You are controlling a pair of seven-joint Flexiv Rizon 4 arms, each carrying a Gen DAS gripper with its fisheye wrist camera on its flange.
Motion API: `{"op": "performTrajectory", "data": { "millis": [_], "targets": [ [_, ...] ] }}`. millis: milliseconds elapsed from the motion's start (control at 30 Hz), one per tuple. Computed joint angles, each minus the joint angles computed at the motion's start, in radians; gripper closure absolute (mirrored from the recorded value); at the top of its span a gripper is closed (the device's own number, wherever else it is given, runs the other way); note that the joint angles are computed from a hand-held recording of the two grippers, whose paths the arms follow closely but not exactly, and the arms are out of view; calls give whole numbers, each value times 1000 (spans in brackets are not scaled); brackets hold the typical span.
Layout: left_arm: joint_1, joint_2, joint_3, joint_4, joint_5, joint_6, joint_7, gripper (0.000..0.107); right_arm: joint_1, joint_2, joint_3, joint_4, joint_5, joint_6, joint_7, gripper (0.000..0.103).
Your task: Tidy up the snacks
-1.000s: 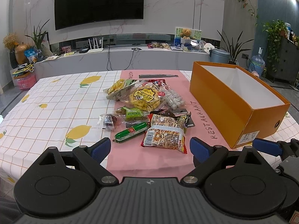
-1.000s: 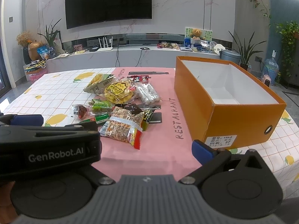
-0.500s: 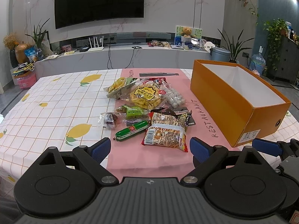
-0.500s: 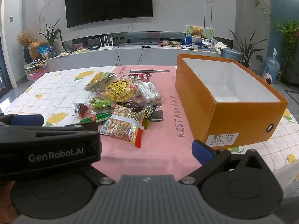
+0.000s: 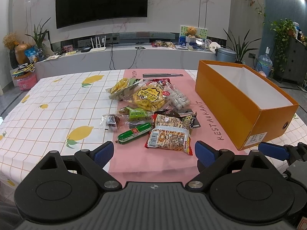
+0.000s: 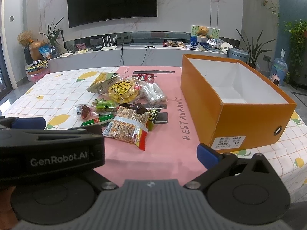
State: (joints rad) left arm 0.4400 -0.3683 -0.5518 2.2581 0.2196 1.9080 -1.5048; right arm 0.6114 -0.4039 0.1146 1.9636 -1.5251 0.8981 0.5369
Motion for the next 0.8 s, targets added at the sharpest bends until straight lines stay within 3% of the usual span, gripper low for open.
{"op": "performTrajectory", "data": {
  "millis": [800],
  "targets": [
    [1,-1,2,0,-8,-9,13,4,2,-2,1,0,5,1,-4,3]
  ]
}}
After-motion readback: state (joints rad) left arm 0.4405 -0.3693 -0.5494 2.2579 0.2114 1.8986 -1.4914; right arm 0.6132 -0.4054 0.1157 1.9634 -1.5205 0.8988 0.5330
